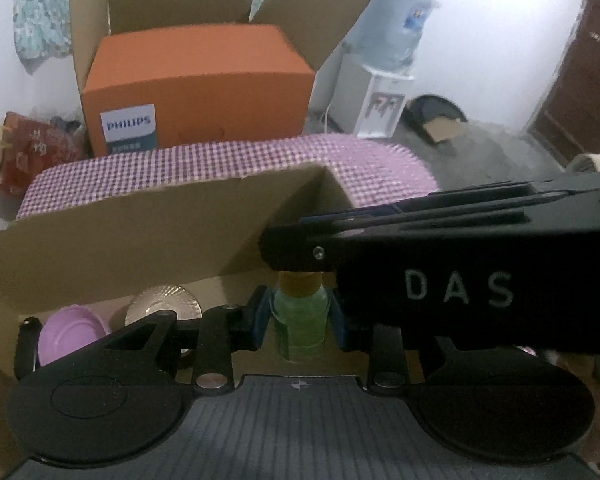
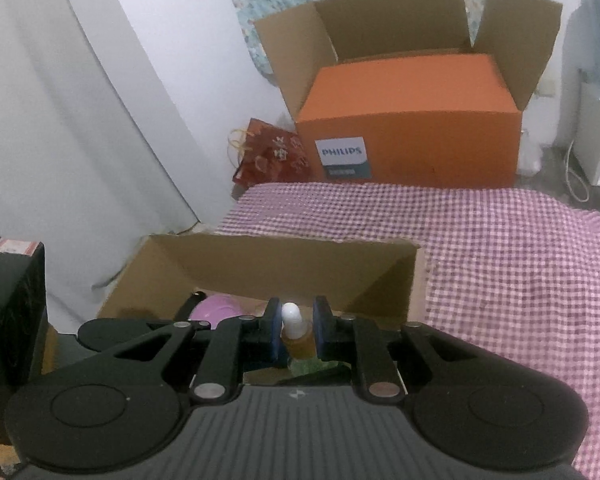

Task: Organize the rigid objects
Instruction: 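Carry the green dropper bottle into the box and open the right gripper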

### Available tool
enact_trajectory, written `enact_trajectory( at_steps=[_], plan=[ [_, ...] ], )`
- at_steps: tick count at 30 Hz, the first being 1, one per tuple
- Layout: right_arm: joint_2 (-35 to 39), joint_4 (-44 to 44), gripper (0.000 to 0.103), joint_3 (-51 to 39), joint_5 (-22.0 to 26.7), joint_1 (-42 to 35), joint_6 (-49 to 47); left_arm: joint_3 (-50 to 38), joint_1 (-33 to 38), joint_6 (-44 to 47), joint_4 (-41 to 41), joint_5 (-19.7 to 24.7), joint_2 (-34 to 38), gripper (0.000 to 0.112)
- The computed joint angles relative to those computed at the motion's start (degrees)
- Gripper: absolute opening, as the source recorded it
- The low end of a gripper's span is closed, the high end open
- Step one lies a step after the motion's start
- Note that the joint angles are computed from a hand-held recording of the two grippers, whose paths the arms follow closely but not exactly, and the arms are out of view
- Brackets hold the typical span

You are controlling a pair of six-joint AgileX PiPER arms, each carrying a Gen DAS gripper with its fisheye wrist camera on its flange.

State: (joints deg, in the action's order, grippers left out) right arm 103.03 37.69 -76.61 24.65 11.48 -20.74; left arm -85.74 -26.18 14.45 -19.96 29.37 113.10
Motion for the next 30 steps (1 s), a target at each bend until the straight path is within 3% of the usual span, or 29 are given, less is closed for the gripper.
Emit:
enact_trajectory(
  at_steps=[7,11,17,23,30],
  plan=[
    [4.1,3.3,0.018,-1.8,1.4,-1.4,-3.1,-4.9,-0.1,-4.1,4.7,3.4,3.7,0.031],
    [4.7,5.8,0.017,-1.4,1.0,-1.4,-5.7,-4.7,0.6,-2.2,1.8,3.9,3.6,0.031],
    [3.9,5.9,0.019,-1.7,2.0,-1.1,-4.9,-3.9,-0.2,-1.9,2.4,4.0,2.0,0.041],
    [-3.2,14.9,0.020,5.6,-0.7,-1.1,-11.2,1.0,-0.8,-3.3,3.7,1.6,-2.8,0.058],
    [-18.3,28.2,0.021,19.7,-5.6,0.7,-21.5,11.7,-1.5,-3.6,4.3,-3.3,-13.2,0.076]
  ],
)
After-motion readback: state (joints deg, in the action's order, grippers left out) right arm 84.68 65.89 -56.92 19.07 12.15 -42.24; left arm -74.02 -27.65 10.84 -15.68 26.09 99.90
